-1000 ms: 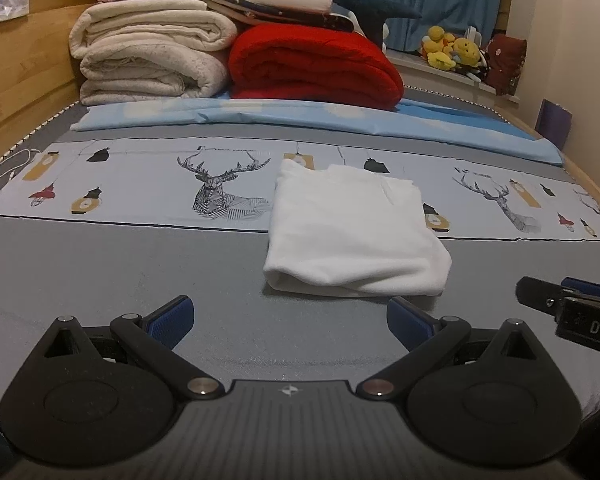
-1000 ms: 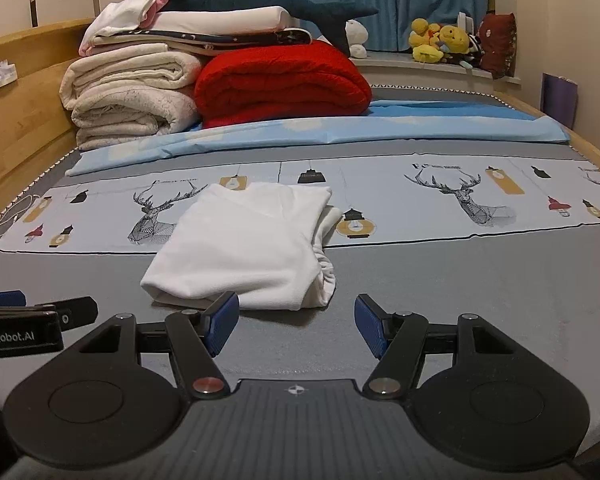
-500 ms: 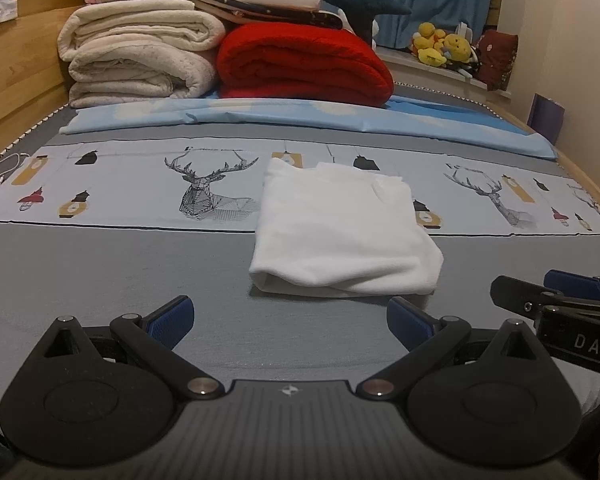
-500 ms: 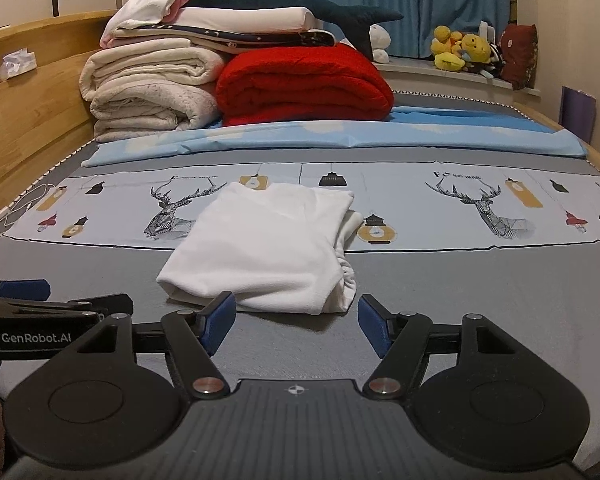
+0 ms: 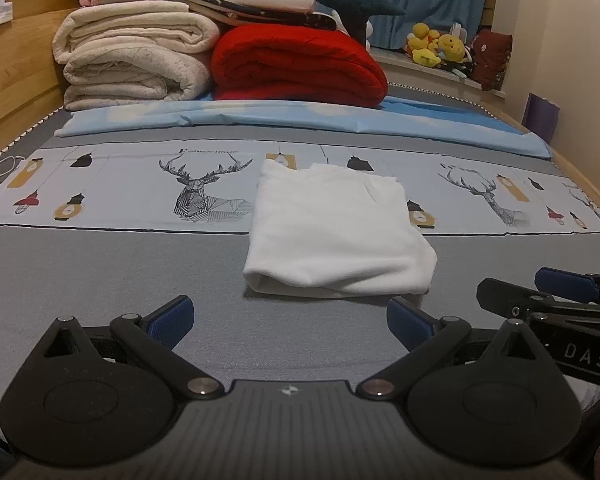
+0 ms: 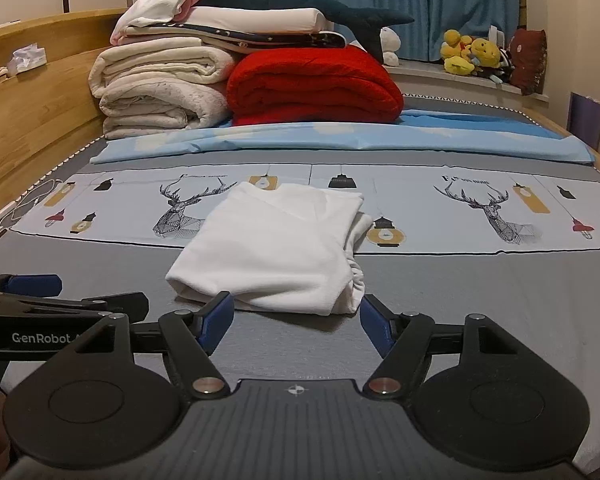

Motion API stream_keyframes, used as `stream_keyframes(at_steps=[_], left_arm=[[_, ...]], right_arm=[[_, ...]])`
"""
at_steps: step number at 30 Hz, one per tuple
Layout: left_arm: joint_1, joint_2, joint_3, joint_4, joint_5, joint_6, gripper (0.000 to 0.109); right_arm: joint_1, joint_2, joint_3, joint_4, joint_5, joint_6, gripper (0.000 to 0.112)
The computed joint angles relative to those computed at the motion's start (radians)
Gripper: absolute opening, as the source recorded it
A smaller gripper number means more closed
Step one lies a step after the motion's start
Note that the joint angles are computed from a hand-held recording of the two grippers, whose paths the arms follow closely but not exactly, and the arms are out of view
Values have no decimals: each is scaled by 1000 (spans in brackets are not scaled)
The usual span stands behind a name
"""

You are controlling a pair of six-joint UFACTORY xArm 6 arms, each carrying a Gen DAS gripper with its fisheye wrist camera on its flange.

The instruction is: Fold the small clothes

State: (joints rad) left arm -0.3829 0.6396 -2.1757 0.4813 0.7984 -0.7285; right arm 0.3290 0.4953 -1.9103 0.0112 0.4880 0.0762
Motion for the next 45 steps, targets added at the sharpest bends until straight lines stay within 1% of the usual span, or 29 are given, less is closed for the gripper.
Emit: stream_keyframes(at_steps=[22, 45], left_arm=[[4, -6, 13, -9, -13, 9, 102], [2, -2, 7, -11, -8, 7, 102]], right_arm=[[1, 2, -7, 15, 5, -26, 72], [2, 1, -8, 18, 9, -28, 72]])
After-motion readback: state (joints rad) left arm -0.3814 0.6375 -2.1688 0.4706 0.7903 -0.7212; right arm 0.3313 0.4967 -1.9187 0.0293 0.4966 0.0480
